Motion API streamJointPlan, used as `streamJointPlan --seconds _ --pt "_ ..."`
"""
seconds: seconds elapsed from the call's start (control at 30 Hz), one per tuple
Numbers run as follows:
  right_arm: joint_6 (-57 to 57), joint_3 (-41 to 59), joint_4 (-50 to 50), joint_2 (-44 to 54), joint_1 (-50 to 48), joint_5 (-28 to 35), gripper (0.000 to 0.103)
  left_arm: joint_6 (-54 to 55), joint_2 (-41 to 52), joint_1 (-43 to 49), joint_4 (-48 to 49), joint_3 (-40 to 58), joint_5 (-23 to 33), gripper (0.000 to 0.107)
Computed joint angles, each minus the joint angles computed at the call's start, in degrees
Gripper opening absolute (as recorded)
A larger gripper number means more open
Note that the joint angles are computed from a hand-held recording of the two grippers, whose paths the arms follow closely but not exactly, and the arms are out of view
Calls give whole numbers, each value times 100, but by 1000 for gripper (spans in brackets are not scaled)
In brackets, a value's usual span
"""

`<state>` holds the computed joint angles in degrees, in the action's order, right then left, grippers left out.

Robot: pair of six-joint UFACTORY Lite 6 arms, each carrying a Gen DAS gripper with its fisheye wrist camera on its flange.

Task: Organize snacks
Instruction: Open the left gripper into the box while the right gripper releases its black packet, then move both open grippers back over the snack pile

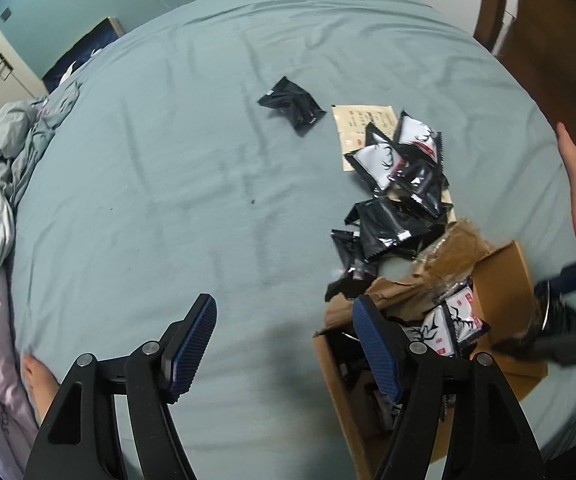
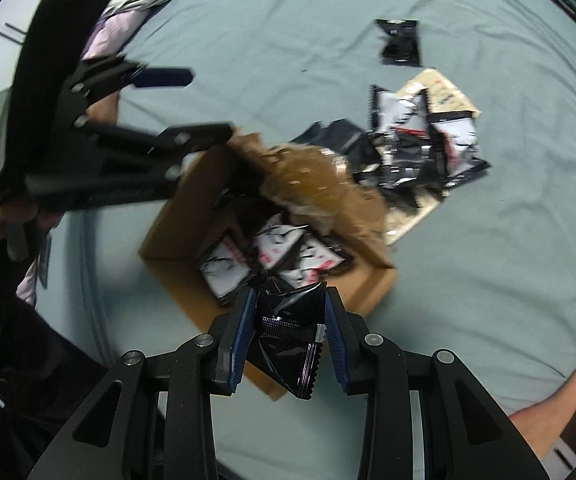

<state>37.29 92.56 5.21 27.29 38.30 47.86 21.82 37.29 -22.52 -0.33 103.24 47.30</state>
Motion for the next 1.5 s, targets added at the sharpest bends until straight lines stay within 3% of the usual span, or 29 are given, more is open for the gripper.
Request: streamJointPlan --seconds 0.27,0.43,0.53,0.6,0.8,1.1,1.5 --pt "-228 551 262 573 121 58 34 -39 56 20 -5 87 38 71" --pt "-386 402 705 591 36 -338 36 -39 135 7 -7 183 99 72" --pt "-375 579 717 755 5 -168 42 -56 174 6 -35 244 148 72" --pt "-201 640 616 819 -2 -78 51 -48 149 3 -33 230 137 72" --pt "579 629 -57 714 -26 189 59 -35 115 21 -53 189 106 73" --pt "1826 415 -1188 329 -8 341 60 -139 218 93 -78 381 210 77" --pt "2395 -589 -1202 -256 -393 -33 60 -377 501 101 -77 794 364 78"
